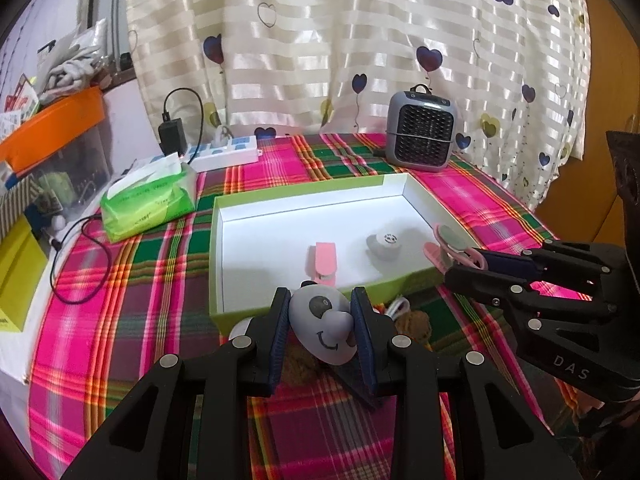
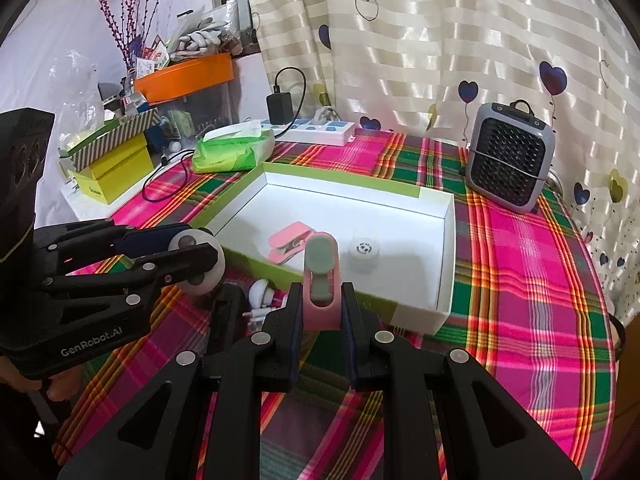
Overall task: Organize objects
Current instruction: 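Carry the panda toy with the left tool while the right tool carries the pink-grey clip into the box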
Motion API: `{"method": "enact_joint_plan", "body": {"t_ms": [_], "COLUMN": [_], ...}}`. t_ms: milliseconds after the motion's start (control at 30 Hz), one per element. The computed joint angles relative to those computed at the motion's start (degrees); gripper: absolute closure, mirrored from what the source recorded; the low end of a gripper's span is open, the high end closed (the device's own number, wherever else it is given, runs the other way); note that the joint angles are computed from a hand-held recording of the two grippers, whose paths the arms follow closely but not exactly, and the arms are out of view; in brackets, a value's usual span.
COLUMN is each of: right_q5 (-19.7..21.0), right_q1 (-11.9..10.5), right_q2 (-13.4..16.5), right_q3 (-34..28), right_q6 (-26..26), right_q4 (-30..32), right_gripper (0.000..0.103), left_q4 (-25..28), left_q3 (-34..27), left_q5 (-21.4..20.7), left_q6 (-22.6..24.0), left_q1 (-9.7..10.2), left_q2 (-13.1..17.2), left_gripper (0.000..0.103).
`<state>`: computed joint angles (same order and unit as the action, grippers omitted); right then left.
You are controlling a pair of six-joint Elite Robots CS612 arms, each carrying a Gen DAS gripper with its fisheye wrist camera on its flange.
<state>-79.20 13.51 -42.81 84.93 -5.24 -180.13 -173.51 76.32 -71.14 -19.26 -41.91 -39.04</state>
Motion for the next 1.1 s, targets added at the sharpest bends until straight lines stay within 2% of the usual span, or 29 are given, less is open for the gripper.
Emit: {"method": "enact_joint_plan", "body": {"t_ms": [567,1100], "right_q5": [-1.93,-0.49], "right_q1": [-0.35,0.47], "right_q2": [2.18,6.03], "right_q3": [-4.88,-11.81], "right_q6": [-0.62,-2.62], "right_q4": [3.95,11.93], "right_gripper": [0.085,0.085], "left_q4": [2.41,6.76], "left_q3": [-5.37,-11.22], "left_q5": [0.47,-1.1], "left_q6": [0.32,-0.16], "left_q1": [1.26,2.58], "left_q2": [2.69,6.39], "left_gripper": [0.074,0.074]}}
